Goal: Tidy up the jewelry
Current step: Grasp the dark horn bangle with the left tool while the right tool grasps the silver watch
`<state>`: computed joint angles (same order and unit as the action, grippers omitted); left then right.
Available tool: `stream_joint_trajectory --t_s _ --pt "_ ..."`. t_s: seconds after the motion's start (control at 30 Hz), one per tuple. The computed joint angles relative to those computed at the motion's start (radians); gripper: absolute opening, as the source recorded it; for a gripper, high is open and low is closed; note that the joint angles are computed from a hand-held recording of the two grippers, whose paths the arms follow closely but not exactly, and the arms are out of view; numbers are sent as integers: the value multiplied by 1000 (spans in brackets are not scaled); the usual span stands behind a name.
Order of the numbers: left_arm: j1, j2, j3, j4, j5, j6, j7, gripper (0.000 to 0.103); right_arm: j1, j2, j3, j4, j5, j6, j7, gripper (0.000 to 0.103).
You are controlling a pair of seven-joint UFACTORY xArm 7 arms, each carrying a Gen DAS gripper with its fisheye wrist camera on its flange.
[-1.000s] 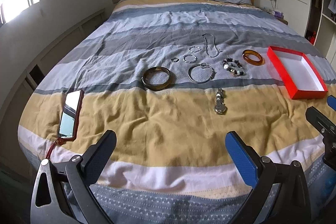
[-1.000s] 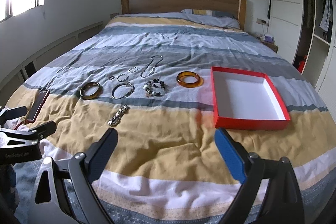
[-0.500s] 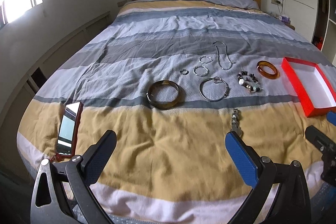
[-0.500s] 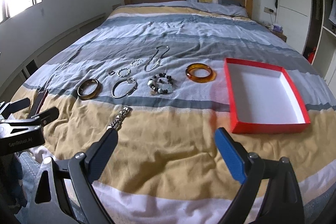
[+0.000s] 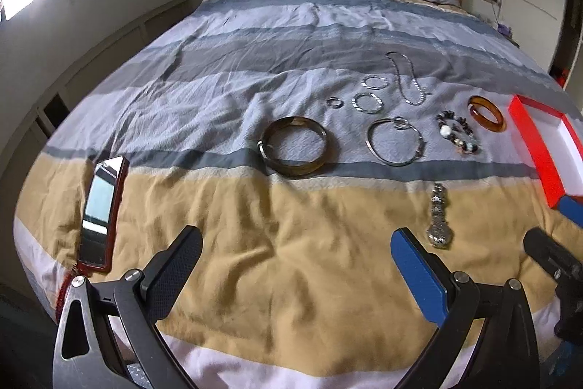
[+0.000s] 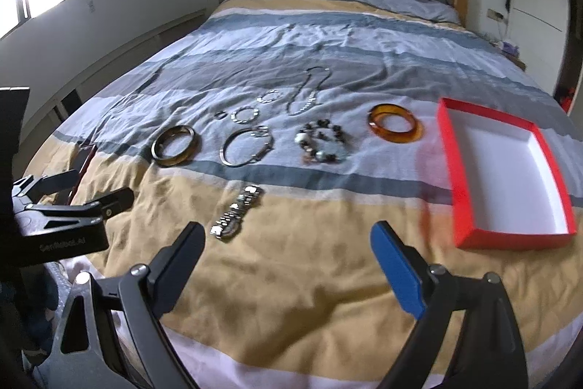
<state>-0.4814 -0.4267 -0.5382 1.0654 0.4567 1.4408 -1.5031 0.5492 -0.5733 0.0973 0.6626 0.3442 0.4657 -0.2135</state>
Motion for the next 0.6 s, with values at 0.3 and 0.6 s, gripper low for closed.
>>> stream_joint_trajectory --t_s 0.3,0.6 --pt "60 -205 112 -207 -93 -187 32 89 82 133 -24 84 120 17 -106 84" --pt "192 -190 205 -296 -155 -394 174 69 52 285 12 173 239 66 -172 56"
